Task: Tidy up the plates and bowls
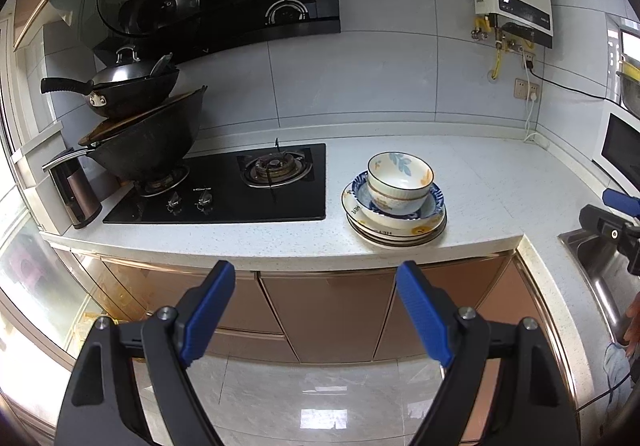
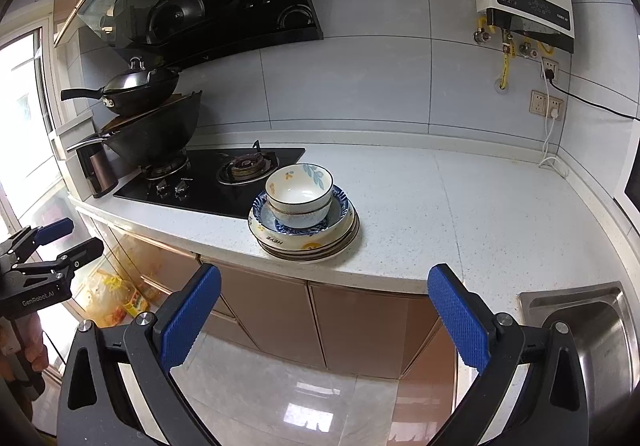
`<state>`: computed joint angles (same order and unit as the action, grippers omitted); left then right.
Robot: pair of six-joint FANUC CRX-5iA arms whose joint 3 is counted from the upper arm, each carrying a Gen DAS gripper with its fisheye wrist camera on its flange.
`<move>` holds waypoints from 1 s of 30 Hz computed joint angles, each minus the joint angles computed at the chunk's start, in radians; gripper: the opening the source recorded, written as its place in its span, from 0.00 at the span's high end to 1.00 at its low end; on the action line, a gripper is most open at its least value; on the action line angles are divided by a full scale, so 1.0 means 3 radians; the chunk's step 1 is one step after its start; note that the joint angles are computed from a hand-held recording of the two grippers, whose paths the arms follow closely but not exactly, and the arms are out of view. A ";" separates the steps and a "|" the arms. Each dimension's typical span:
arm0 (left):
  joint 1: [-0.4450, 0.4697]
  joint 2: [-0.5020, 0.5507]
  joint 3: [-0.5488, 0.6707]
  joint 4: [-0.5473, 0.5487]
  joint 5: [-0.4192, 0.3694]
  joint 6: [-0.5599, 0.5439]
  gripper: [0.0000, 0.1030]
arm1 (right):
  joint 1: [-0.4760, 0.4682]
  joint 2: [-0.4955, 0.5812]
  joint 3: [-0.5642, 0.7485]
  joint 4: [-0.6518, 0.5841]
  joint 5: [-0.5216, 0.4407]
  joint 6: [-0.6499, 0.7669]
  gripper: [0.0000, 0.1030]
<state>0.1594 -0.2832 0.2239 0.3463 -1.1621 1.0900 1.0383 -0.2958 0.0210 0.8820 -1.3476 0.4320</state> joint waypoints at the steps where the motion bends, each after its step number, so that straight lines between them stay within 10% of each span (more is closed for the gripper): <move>1: 0.0008 0.0008 0.0003 0.0025 -0.0012 -0.0001 0.19 | 0.0002 0.0006 0.0010 -0.0001 -0.0014 0.0010 0.01; 30: 0.0211 0.0024 -0.0111 0.0352 -0.0098 -0.0245 0.19 | 0.0086 0.0145 0.0152 0.0048 -0.0244 0.0058 0.01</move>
